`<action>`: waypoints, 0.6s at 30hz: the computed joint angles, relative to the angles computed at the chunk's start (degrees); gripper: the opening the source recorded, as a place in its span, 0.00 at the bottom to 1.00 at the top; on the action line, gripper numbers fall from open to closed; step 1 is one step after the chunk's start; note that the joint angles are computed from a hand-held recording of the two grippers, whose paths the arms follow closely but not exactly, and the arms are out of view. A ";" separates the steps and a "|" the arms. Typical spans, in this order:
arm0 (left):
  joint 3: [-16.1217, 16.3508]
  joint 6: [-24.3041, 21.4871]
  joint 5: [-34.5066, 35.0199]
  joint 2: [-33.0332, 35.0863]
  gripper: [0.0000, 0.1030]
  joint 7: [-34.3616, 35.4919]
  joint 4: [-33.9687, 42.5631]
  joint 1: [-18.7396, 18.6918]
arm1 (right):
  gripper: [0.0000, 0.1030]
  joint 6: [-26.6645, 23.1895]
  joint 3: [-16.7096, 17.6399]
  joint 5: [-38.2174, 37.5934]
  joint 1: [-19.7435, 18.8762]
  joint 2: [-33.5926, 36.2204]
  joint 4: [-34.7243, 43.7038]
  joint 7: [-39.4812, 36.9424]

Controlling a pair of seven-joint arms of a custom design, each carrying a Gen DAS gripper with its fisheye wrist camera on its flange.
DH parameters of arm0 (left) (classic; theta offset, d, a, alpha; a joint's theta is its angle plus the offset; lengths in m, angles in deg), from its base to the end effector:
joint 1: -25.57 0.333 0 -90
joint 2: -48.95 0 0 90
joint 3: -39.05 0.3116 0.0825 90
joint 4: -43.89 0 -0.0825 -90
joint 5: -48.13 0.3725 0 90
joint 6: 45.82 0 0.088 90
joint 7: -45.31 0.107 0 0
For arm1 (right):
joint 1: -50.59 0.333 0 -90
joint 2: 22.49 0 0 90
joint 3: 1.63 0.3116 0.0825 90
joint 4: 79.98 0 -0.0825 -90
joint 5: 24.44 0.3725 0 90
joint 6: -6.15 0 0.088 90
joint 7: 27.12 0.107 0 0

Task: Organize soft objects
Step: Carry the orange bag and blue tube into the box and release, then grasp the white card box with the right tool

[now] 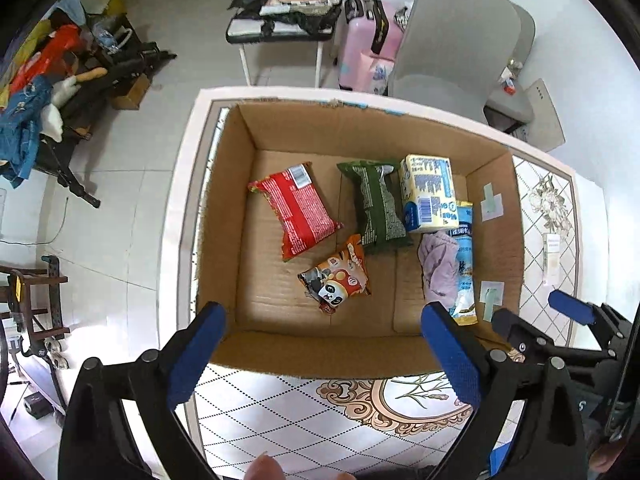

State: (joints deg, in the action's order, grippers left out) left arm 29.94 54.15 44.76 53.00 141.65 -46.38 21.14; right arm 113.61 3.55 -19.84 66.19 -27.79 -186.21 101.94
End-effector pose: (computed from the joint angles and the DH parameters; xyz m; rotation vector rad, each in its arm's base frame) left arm 0.5632 -0.1378 0.5951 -1.8041 2.5484 -0.1885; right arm 0.4969 0.1969 0.5649 -1.7411 2.4593 0.0567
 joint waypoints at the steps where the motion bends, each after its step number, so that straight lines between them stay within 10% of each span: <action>1: -0.03 0.56 0.01 -0.70 0.97 -0.13 -0.50 -0.03 | 0.94 0.35 0.03 0.08 0.06 -0.79 -0.44 -0.14; 18: -3.16 4.79 5.80 -3.93 0.97 -11.62 -6.84 -6.24 | 0.94 0.23 -5.91 -3.61 -13.96 -18.83 -21.44 -0.80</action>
State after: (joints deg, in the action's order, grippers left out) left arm 26.78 58.93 50.55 49.08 130.03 -53.21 14.90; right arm 113.84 -2.36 -23.45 52.23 -46.62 -207.65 101.14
